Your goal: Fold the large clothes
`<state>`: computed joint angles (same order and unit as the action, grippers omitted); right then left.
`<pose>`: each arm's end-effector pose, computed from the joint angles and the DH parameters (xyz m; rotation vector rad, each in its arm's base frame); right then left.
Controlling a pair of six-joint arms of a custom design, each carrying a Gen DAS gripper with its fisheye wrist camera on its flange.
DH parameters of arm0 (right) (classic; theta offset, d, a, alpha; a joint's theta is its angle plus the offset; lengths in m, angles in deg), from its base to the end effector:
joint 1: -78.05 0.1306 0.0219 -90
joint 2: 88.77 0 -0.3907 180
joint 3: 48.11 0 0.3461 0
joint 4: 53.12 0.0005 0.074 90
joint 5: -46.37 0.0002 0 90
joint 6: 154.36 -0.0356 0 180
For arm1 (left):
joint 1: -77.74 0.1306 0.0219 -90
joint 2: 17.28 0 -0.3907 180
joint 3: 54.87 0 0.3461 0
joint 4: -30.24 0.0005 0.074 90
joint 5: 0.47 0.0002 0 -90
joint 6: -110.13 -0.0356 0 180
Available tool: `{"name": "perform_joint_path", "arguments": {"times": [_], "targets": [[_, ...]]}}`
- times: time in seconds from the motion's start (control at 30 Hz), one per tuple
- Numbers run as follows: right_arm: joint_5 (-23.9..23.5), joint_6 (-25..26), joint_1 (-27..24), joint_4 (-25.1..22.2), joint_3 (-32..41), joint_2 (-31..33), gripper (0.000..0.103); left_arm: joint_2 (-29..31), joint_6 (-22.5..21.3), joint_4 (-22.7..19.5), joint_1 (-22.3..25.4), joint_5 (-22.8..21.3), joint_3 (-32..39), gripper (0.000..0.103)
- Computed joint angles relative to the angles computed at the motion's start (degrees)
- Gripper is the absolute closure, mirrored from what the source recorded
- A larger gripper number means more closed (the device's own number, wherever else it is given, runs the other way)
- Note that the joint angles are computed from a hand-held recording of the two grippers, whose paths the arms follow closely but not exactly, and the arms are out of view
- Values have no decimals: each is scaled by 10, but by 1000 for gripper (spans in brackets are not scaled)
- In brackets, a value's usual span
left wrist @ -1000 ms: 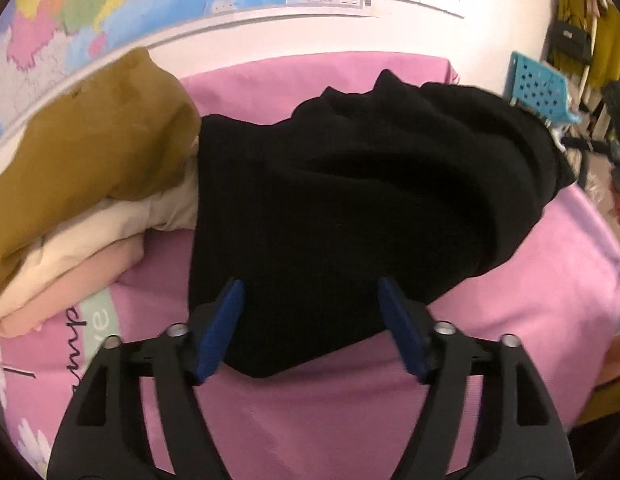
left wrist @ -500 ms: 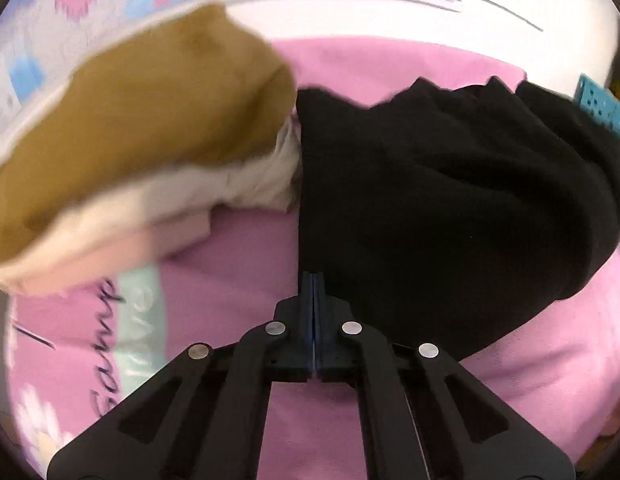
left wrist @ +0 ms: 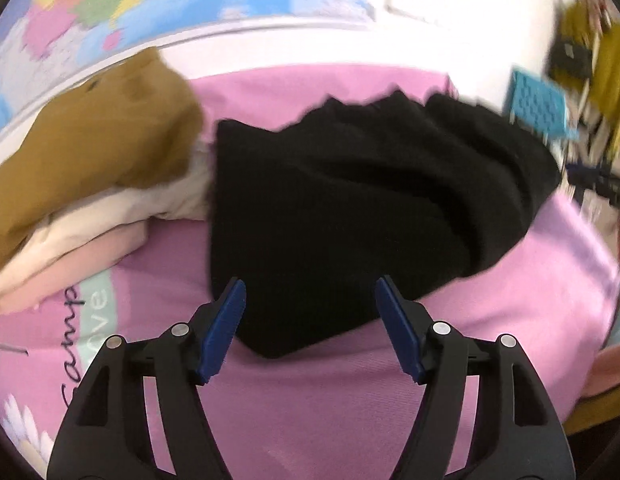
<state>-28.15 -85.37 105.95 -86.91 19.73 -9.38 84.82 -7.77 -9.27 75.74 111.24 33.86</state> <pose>0.3273 0.1620 0.3681 -0.0101 2.3285 0.1077 0.5042 -0.0313 0.3471 0.7741 2.2958 -0.2699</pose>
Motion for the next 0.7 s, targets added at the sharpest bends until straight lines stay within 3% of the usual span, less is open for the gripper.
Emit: {"name": "perform_joint_path", "arguments": {"times": [0.07, 0.13, 0.2, 0.23, 0.3, 0.5, 0.57, 0.63, 0.7], "targets": [[35, 11, 21, -5, 18, 43, 39, 9, 1, 12, -19, -44, -6, 41], [87, 25, 35, -7, 36, 86, 40, 17, 20, 18, -20, -39, 0, 47], [116, 23, 38, -15, 46, 103, 65, 21, 41, 19, -15, -41, 10, 68], [124, 18, 36, -20, 48, 102, 95, 24, 49, 11, -12, -37, 16, 74], [79, 3, 15, -3, 33, 66, 98, 33, 67, -9, -1, -13, 34, 82], [153, 5, 35, -26, 43, 61, 98, 23, 77, -3, -7, -37, 31, 89], [126, -10, 22, -32, 41, 62, 97, 13, 76, 0, -5, -47, 21, 89], [55, -43, -4, -24, 31, 57, 93, 9, 65, -5, -1, -40, 19, 86], [60, -36, 2, -44, 38, 59, 88, 6, 64, -14, 6, -36, 19, 76]]}}
